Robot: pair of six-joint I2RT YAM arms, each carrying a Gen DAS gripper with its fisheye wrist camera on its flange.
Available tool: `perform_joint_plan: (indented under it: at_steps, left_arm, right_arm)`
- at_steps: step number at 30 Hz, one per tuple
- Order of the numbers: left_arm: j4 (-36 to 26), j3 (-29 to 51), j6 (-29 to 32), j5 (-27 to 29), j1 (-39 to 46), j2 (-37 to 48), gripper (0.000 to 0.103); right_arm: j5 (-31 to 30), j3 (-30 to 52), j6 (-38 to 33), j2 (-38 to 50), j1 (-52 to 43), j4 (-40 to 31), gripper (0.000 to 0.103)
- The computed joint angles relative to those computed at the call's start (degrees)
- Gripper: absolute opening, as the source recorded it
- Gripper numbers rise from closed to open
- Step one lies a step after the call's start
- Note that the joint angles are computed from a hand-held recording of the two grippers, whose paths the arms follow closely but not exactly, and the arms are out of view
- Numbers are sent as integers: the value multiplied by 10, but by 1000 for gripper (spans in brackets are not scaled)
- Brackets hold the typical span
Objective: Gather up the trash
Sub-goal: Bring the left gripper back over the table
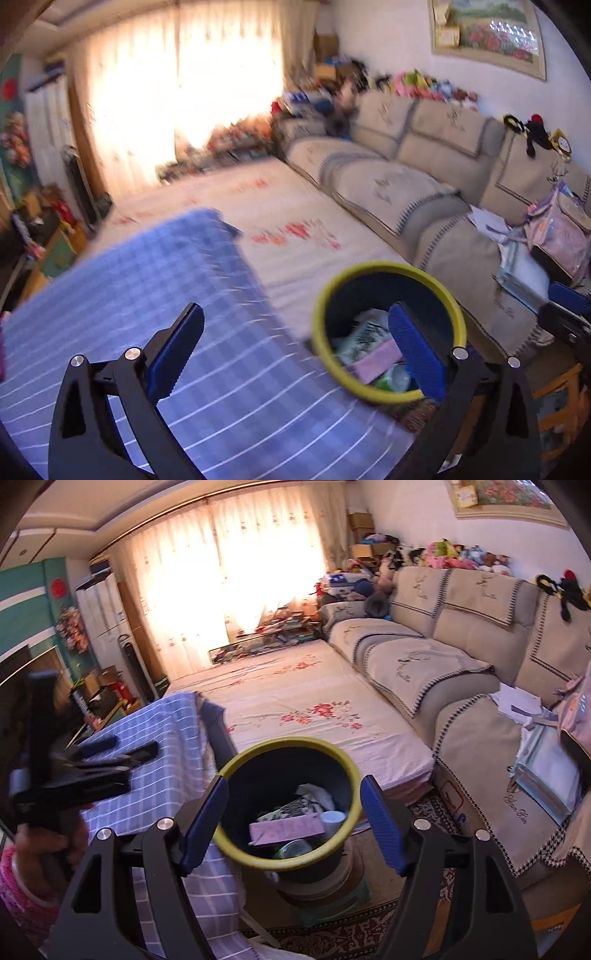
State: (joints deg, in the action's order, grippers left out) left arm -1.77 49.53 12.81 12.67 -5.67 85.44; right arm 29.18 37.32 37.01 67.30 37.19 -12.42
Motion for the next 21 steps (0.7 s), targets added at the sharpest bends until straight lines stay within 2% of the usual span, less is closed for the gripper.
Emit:
perform_joint_plan:
  at_steps: [4, 8, 14, 17, 21]
  left_arm:
    - [-51, -77, 45, 66, 144, -145, 98]
    - [-115, -105, 90, 189, 368, -218, 98]
    - [-178, -77, 172, 325, 638, -224, 98]
    - [-213, -61, 219, 405, 746, -225, 98]
    - [-293, -27, 296, 496, 851, -213, 98]
  right_arm:
    - [16, 26, 10, 31, 62, -1, 76]
    - [53, 66, 18, 67, 130, -14, 84]
    - [126, 118, 29, 88, 215, -51, 93]
    - [165, 144, 39, 90, 251, -83, 94]
    - [208, 168, 59, 94, 297, -123, 96]
